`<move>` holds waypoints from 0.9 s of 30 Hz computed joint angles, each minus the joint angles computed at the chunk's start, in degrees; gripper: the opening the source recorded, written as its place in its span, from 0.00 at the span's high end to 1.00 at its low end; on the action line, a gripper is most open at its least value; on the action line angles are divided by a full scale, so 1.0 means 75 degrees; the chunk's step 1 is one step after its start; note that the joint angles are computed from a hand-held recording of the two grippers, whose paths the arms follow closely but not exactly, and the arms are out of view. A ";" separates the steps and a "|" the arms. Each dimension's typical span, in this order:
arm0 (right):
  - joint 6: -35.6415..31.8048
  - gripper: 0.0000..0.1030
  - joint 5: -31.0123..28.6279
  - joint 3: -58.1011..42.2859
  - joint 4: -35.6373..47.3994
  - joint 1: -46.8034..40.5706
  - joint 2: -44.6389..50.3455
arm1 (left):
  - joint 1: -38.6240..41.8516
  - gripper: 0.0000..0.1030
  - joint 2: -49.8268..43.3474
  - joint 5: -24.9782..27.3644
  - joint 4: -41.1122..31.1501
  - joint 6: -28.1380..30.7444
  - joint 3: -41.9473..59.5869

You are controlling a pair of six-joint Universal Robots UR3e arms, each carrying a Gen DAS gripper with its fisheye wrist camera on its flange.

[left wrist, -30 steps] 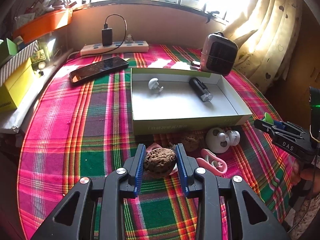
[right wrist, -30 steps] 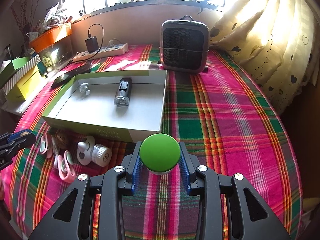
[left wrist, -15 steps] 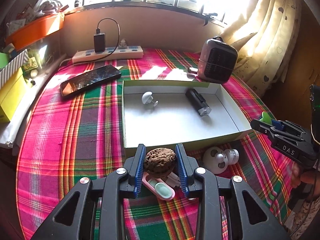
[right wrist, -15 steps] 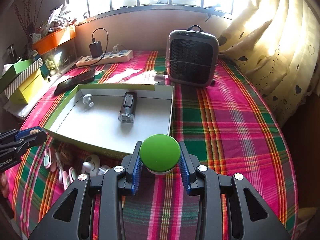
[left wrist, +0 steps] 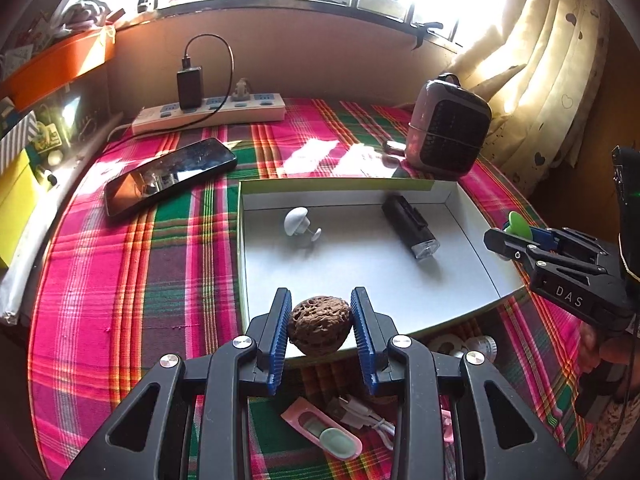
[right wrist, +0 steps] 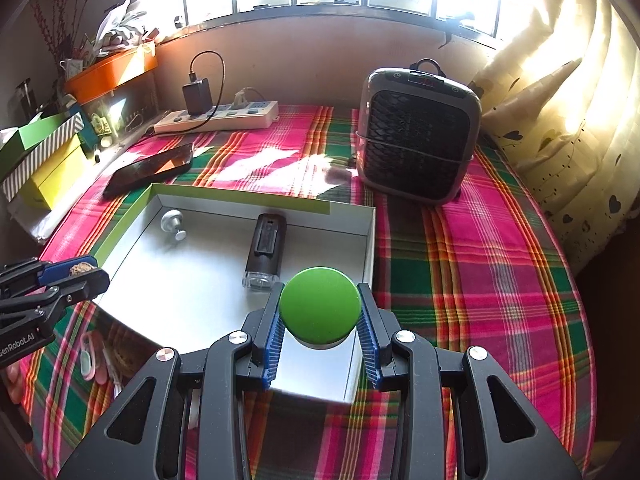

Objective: Organize objects
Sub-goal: 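Lift the walnut and green-capped knob and carry both over the box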

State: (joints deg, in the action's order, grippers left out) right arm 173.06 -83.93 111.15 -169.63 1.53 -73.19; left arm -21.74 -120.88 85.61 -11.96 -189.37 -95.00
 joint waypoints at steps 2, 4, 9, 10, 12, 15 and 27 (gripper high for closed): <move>-0.0035 0.66 0.0016 -0.0305 0.0117 0.0008 0.0205 | 0.0032 0.72 -0.0135 -0.0014 -0.0071 0.0009 0.0211; -0.0063 0.66 0.0043 -0.0601 0.0203 0.0015 0.0417 | 0.0033 0.72 -0.0307 0.0030 -0.0195 0.0056 0.0492; -0.0082 0.66 0.0125 -0.1276 0.0420 0.0031 0.0908 | 0.0082 0.72 -0.0684 -0.0022 -0.0440 0.0132 0.1088; -0.0083 0.66 0.0115 -0.1406 0.0464 0.0046 0.1007 | 0.0089 0.72 -0.0753 -0.0013 -0.0516 0.0128 0.1212; -0.0123 0.66 0.0123 -0.1650 0.0549 0.0057 0.1189 | 0.0111 0.72 -0.0889 -0.0054 -0.0659 0.0161 0.1455; -0.0114 0.66 0.0124 -0.1935 0.0667 0.0051 0.1418 | 0.0109 0.72 -0.1098 -0.0010 -0.0836 0.0206 0.1782; -0.0169 0.66 0.0253 -0.2478 0.0943 -0.0002 0.1942 | 0.0128 0.72 -0.1788 0.0030 -0.1389 0.0267 0.2742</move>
